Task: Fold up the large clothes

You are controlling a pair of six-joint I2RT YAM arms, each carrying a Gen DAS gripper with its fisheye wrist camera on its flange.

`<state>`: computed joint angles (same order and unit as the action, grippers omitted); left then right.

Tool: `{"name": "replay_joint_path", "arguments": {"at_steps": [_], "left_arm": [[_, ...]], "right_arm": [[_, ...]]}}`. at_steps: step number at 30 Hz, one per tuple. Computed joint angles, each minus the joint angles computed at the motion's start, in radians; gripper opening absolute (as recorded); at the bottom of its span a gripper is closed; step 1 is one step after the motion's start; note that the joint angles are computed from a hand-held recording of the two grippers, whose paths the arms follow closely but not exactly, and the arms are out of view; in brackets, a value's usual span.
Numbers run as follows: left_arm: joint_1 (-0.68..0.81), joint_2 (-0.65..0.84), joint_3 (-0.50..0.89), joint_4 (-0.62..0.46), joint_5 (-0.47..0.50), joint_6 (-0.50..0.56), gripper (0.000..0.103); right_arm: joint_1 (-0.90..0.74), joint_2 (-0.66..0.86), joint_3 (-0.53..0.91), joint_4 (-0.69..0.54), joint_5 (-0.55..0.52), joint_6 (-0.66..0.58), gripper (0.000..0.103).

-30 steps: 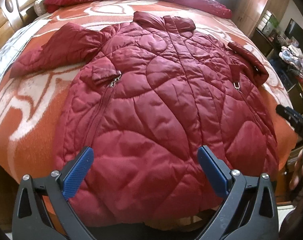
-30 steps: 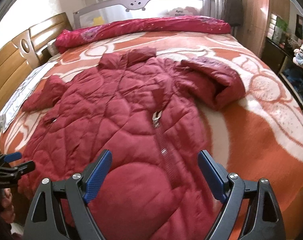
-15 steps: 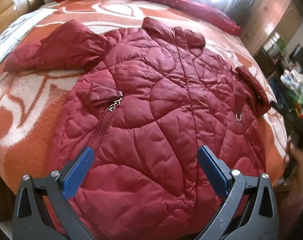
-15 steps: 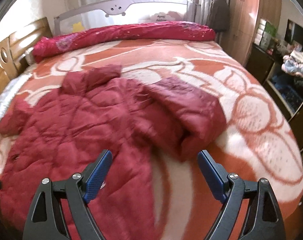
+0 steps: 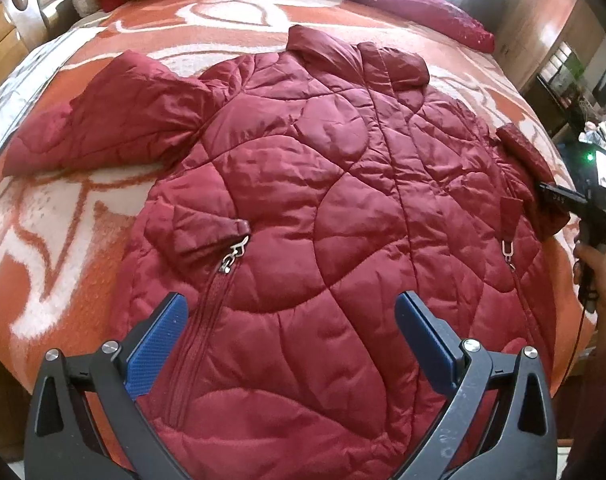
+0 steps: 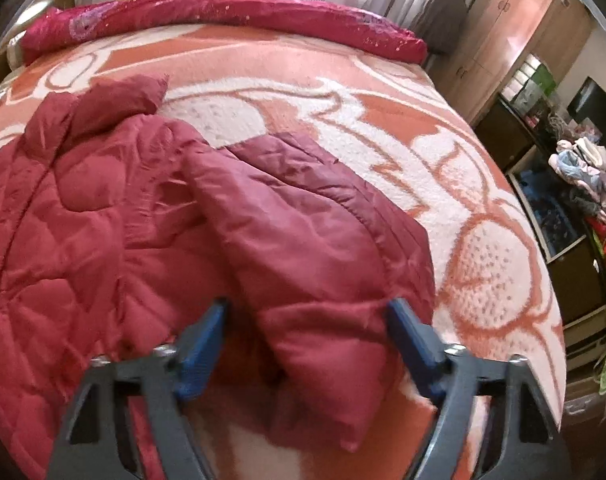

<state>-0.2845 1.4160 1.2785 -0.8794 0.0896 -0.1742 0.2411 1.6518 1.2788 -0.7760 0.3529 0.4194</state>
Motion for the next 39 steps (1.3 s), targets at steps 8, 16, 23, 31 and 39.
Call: {"name": "replay_joint_path", "arguments": {"at_steps": [8,16,23,31,39], "left_arm": [[-0.009,0.114,0.054,-0.02,0.102,0.046,0.103],[0.081,0.178,0.102,-0.033,0.337,0.044,0.103],[0.175,0.287,0.234,-0.057,0.467,0.034,0.103],[0.208,0.602,0.551,-0.156,0.538,0.017,0.103],[0.172,0.762,0.774,-0.201,0.489,0.072,0.034]], "right_arm": [[0.026,-0.033,0.027,0.102,-0.09,0.008,0.018],[0.192,0.063,0.15,0.215,-0.198,-0.036,0.016],[0.327,0.185,0.25,0.291,-0.308,-0.113,0.015],[0.395,0.267,0.317,0.294,-0.364,-0.197,0.017],[0.401,0.275,0.33,0.268,-0.357,-0.166,0.025]]}}
